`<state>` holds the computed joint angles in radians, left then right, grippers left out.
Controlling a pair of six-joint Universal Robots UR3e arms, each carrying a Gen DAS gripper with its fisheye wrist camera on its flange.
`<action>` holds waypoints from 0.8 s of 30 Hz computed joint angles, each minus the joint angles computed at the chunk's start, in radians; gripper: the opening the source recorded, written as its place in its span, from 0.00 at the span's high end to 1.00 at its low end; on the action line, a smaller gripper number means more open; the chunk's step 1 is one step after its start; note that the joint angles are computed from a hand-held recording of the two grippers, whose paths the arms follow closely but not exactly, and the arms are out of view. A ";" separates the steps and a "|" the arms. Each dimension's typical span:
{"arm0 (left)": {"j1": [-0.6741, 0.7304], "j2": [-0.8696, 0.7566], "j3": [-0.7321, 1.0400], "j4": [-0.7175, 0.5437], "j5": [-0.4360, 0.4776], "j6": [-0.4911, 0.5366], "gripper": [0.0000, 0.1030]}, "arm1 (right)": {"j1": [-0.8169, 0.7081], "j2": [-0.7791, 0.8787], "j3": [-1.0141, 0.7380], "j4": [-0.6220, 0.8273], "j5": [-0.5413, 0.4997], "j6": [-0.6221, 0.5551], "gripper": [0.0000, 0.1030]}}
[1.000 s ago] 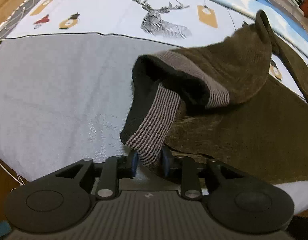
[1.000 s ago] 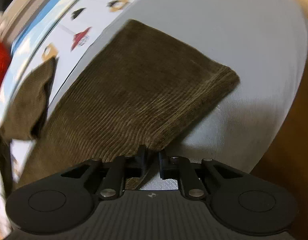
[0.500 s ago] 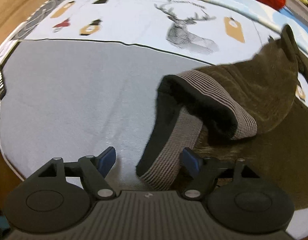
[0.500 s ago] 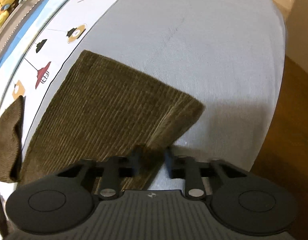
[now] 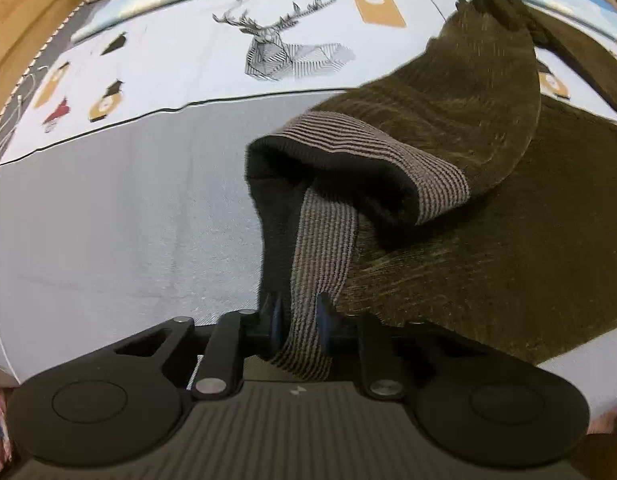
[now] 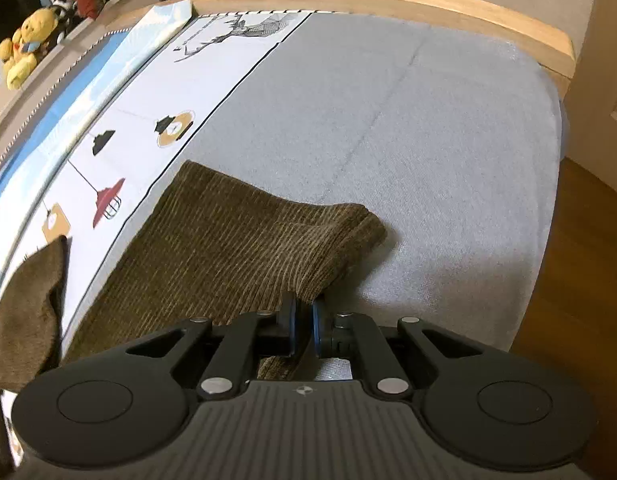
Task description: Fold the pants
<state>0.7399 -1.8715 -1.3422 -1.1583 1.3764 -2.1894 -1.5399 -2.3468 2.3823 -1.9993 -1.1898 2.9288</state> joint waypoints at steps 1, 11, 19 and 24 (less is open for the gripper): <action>0.013 0.001 0.012 -0.021 -0.009 0.000 0.87 | 0.041 0.028 0.000 -0.044 -0.028 0.022 0.93; 0.062 0.035 0.045 -0.040 -0.139 -0.032 0.81 | 0.268 0.124 0.007 -0.331 -0.294 0.165 0.83; 0.009 0.091 0.007 0.042 -0.207 -0.134 0.71 | 0.260 -0.017 0.021 -0.310 -0.046 0.025 0.82; -0.034 0.160 -0.072 0.059 -0.271 -0.111 0.56 | 0.382 0.036 -0.021 -0.386 -0.030 0.020 0.82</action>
<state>0.7059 -1.7113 -1.4143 -1.0996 1.1057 -2.3007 -1.1582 -2.3104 2.3614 -2.3848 -1.2194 2.9490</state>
